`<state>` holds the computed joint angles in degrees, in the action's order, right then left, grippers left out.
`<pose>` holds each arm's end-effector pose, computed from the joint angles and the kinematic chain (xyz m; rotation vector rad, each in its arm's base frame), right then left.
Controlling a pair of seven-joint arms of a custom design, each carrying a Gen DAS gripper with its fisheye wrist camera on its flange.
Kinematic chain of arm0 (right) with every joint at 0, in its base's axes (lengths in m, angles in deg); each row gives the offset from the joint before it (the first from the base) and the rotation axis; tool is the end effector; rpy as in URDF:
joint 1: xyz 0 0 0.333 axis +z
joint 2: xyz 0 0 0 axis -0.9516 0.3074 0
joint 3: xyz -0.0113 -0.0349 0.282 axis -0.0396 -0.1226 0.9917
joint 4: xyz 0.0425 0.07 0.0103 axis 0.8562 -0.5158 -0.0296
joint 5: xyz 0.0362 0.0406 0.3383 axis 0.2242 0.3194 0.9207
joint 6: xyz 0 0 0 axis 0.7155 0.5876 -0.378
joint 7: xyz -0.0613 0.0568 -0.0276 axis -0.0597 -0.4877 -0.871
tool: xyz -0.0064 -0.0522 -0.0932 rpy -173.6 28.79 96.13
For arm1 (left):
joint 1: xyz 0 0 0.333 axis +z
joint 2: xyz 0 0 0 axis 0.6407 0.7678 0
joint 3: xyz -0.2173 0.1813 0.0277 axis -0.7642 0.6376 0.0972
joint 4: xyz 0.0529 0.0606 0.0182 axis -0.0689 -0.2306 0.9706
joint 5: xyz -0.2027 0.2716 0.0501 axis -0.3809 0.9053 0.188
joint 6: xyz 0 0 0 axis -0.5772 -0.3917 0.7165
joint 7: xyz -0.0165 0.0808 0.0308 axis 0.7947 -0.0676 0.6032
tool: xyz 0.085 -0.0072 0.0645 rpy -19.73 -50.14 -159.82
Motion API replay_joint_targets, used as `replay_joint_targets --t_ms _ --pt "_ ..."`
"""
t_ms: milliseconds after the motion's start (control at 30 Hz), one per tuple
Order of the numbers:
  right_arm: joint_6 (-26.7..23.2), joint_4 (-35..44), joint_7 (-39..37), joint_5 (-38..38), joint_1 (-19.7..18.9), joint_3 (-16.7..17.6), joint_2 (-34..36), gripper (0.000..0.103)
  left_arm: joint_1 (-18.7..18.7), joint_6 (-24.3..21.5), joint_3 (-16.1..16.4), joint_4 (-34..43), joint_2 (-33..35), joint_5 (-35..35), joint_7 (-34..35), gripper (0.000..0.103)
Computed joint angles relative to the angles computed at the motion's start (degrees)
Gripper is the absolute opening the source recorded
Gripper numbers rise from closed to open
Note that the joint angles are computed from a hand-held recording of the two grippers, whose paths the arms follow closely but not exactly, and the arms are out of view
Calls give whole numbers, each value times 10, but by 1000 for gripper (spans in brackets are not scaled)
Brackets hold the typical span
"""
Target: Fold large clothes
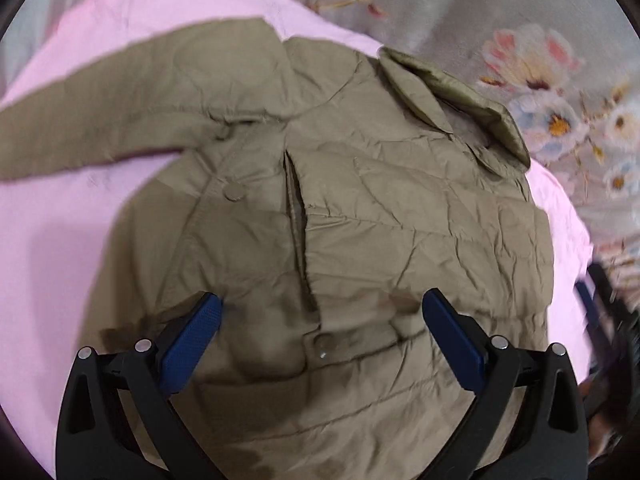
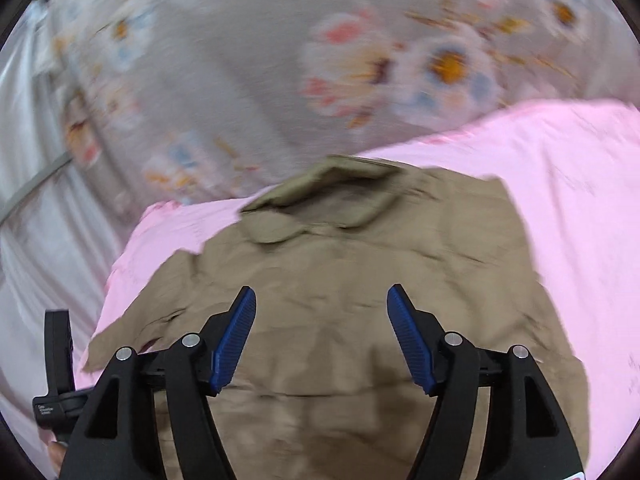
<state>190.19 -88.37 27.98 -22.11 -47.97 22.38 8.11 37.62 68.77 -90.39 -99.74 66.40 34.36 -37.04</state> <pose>0.4859 0.2447 0.5176 -1.6184 1.3879 -0.2655 0.4474 -0.1341 0.5557 -2.4532 1.3788 -0.8254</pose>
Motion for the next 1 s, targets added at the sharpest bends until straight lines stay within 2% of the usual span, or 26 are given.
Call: replay_joint_targets --t_ms 100,167,200,233,300,367,433,500,600,667,733,767,833,867,933,1000 --pt "-30 -20 43 34 -27 -25 -1 67 7 20 -6 9 17 8 -30 98" --pt "-52 -19 56 52 -46 -36 10 67 11 25 -11 17 22 24 -48 91" --pt "-57 -19 71 47 -54 -39 17 68 12 25 -12 24 27 33 -53 81" --pt "-63 -15 68 52 -62 -38 24 68 6 31 -7 29 32 29 -40 63" --pt "-77 0 40 91 -79 -30 37 67 -3 4 -4 62 58 31 -12 53" --pt "-89 20 28 112 -92 -24 54 65 -1 -8 -6 81 76 61 -18 35" --pt "-97 40 29 114 -101 -18 70 52 -5 -14 0 93 86 76 -11 3" --pt "-110 60 55 79 -105 -16 84 23 -2 -8 2 98 85 104 -20 1" --pt "-90 75 38 57 -111 -1 89 8 9 2 -5 100 65 185 -51 1" --pt "-48 68 -42 114 -117 26 73 7 15 1 -9 97 55 211 -57 1" --pt "-18 59 -38 94 -103 23 67 6 21 -12 -19 94 55 246 -73 0" --pt "-13 53 -7 52 -95 15 68 6 19 -19 -19 88 59 249 -71 0" --pt "-11 36 118 -102 -67 -24 76 6 11 -17 -11 70 65 234 -62 0" --pt "-16 32 156 -148 -60 -35 78 6 10 -10 -10 55 68 233 -67 0" --pt "-33 29 221 -223 -51 -54 87 6 13 1 -17 37 67 266 -93 1" --pt "-47 31 248 -253 -57 -52 97 7 18 11 -26 20 59 310 -128 1"
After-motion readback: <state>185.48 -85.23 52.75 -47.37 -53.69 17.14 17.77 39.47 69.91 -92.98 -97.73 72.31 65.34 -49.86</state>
